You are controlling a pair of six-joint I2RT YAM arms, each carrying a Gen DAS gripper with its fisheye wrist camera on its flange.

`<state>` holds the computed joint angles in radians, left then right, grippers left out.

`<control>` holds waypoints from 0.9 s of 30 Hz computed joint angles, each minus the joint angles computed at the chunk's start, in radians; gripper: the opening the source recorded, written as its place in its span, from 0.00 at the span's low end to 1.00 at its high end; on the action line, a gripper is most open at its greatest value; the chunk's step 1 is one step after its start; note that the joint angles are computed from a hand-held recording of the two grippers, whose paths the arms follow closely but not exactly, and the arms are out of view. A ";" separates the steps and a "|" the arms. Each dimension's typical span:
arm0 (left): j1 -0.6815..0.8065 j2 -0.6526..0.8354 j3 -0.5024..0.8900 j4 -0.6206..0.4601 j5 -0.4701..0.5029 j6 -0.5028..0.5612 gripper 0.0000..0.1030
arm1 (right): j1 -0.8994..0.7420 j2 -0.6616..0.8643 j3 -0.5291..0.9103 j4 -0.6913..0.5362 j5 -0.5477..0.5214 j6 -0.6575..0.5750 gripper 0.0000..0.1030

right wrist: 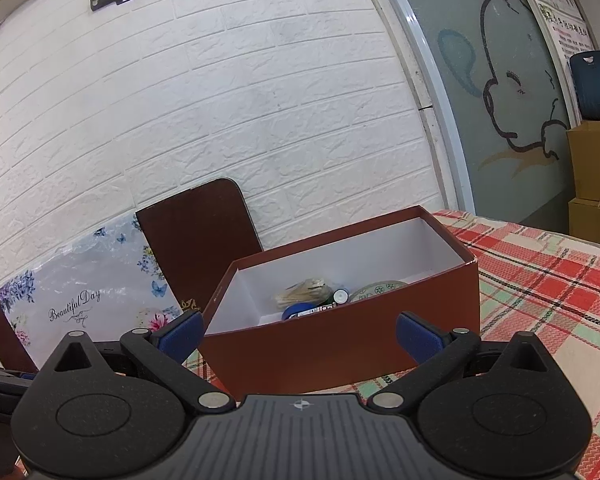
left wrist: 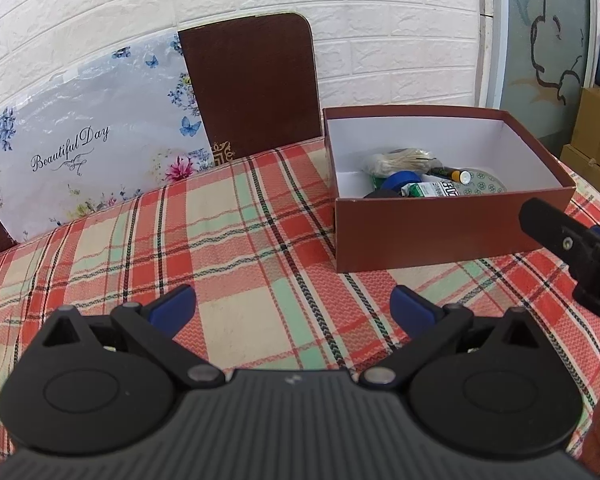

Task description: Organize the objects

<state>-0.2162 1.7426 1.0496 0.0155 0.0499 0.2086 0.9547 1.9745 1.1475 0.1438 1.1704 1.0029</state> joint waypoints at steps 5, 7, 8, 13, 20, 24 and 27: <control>0.016 0.007 -0.001 -0.006 0.012 -0.002 1.00 | 0.003 0.013 0.026 -0.014 -0.003 -0.015 0.99; 0.024 0.008 -0.002 -0.005 0.017 -0.002 1.00 | 0.005 0.018 0.037 -0.020 -0.002 -0.019 0.99; 0.028 0.008 -0.003 -0.006 0.019 0.000 1.00 | 0.006 0.023 0.045 -0.025 -0.002 -0.020 0.99; 0.053 0.012 -0.010 -0.006 0.026 0.012 1.00 | 0.010 0.046 0.070 -0.034 -0.009 -0.013 0.99; 0.071 0.020 -0.008 -0.015 0.035 0.015 1.00 | 0.013 0.065 0.099 -0.048 -0.018 -0.019 0.99; 0.070 0.024 -0.008 -0.018 0.033 0.019 1.00 | 0.015 0.058 0.096 -0.052 -0.014 -0.021 0.99; 0.068 0.024 -0.010 -0.020 0.035 0.022 1.00 | 0.014 0.058 0.099 -0.062 -0.017 -0.017 0.99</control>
<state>-0.1478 1.7663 1.0398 -0.0043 0.0848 0.2303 0.9691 2.0322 1.2465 0.0814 1.1533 0.9864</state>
